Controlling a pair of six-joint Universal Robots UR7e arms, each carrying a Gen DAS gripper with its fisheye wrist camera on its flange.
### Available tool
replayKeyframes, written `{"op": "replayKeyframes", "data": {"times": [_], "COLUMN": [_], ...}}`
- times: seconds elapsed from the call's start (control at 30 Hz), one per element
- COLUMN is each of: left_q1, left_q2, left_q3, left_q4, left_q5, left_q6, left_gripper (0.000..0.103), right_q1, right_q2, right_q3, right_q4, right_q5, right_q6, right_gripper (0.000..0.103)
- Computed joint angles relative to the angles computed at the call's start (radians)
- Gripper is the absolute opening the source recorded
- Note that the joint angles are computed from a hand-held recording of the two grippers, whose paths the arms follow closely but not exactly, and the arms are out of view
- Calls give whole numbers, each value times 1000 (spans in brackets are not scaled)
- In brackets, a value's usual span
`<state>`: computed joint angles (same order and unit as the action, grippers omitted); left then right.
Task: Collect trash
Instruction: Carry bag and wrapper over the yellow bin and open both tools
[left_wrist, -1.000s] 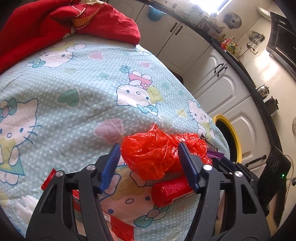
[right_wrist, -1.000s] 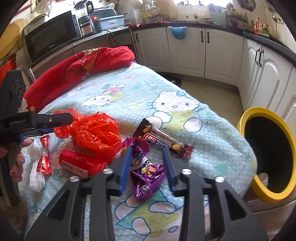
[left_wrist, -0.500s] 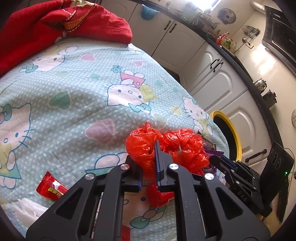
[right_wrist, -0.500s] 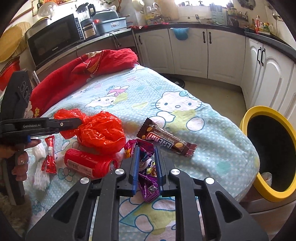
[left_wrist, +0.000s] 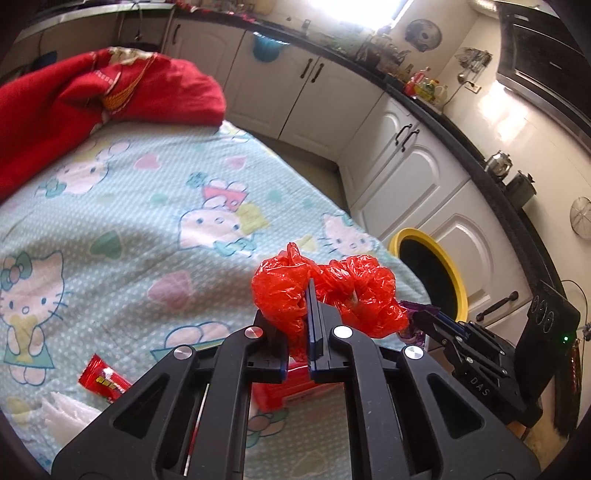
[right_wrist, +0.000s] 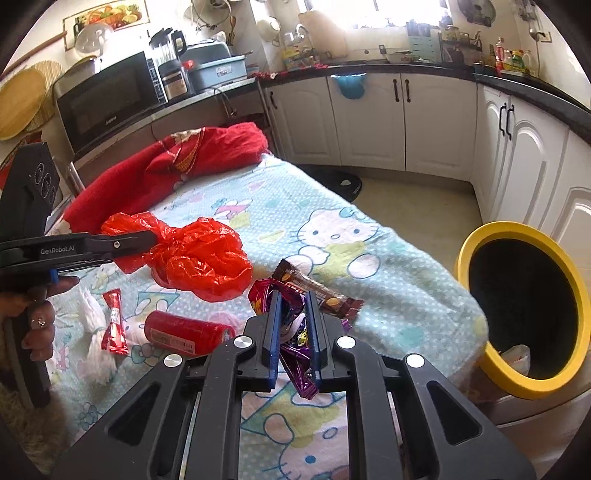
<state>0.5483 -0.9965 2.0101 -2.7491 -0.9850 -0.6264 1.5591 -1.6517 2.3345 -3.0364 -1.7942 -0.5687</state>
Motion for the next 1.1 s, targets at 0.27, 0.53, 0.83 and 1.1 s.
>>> {"op": "replayKeyframes", "data": {"times": [0.27, 0.53, 0.83, 1.1], "left_q1": [-20, -35, -44, -51], "left_q2": [46, 114, 189, 271], "left_q3": [-45, -124, -215, -318], "left_q4": [-12, -17, -26, -14], "left_q5": [-7, -24, -40, -49], "left_q6": [31, 84, 135, 188], "left_gripper": [3, 3, 3, 3], "right_q1": [-19, -59, -107, -165], "right_q2": [-60, -124, -167, -192], "right_q3": [3, -1, -14, -26], "right_q4": [-5, -18, -52, -83], "right_q5": [-7, -3, -9, -6], "right_q6": [12, 26, 38, 46], "right_gripper": [12, 12, 12, 12]}}
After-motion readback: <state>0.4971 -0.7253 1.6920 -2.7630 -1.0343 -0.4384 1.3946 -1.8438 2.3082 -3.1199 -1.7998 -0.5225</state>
